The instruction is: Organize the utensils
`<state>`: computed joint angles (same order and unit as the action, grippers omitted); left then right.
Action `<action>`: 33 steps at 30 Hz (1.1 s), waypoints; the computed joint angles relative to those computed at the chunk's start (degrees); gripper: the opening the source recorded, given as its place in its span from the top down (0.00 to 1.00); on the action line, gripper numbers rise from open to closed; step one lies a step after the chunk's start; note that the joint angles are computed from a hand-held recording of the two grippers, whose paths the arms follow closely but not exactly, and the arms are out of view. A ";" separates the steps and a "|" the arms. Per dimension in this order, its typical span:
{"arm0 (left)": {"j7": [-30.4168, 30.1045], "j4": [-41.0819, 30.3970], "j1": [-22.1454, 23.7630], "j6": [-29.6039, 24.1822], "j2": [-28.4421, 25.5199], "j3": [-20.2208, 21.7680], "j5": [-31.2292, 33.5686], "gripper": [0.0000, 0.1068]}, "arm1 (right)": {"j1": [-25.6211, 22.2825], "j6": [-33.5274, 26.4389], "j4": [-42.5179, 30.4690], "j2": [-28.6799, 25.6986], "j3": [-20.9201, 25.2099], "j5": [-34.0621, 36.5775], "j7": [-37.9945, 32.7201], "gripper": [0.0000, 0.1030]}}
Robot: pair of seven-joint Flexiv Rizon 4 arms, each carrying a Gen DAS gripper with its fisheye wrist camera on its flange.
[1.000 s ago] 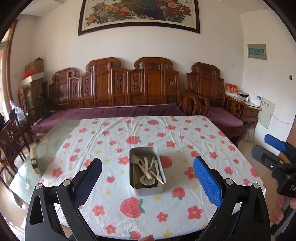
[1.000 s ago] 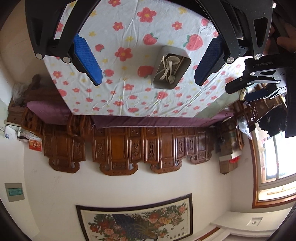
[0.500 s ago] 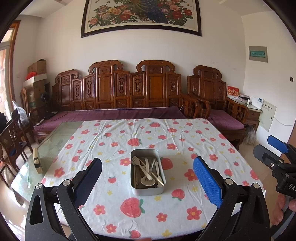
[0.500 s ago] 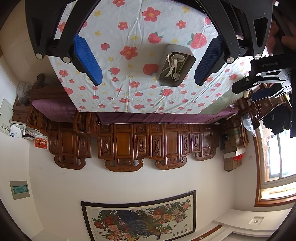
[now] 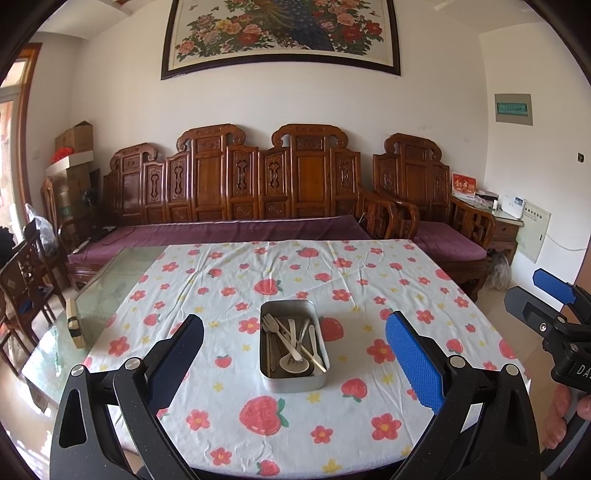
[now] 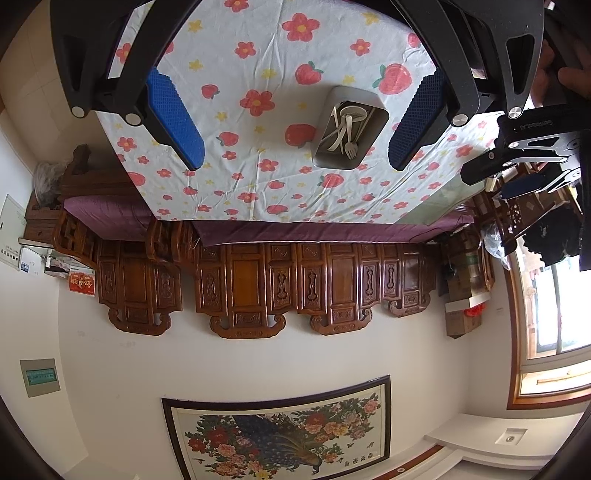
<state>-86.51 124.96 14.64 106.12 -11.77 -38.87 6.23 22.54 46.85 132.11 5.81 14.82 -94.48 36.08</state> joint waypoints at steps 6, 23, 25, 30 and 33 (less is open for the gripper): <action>-0.07 0.10 0.33 0.02 0.15 -0.29 0.05 0.11 | -0.06 0.04 -0.10 0.18 0.01 -0.09 -0.28 0.02; -0.23 0.24 0.75 0.04 0.33 -0.66 0.13 0.11 | 0.07 -0.16 -0.15 0.17 0.16 0.24 -0.34 0.02; -0.26 0.22 0.66 0.03 0.32 -0.55 0.12 0.11 | 0.07 -0.05 -0.13 0.19 0.14 0.31 -0.34 0.02; -0.32 0.22 0.88 0.02 0.29 -0.81 0.19 0.11 | 0.09 -0.03 -0.05 0.34 0.19 0.53 -0.51 0.02; -0.35 0.33 1.08 0.00 0.47 -1.06 0.14 0.11 | 0.10 -0.04 -0.10 0.31 0.20 0.47 -0.43 0.02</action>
<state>-86.87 125.28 15.72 106.12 -11.30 -39.93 6.37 22.64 46.80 132.02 6.12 15.01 -94.00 35.65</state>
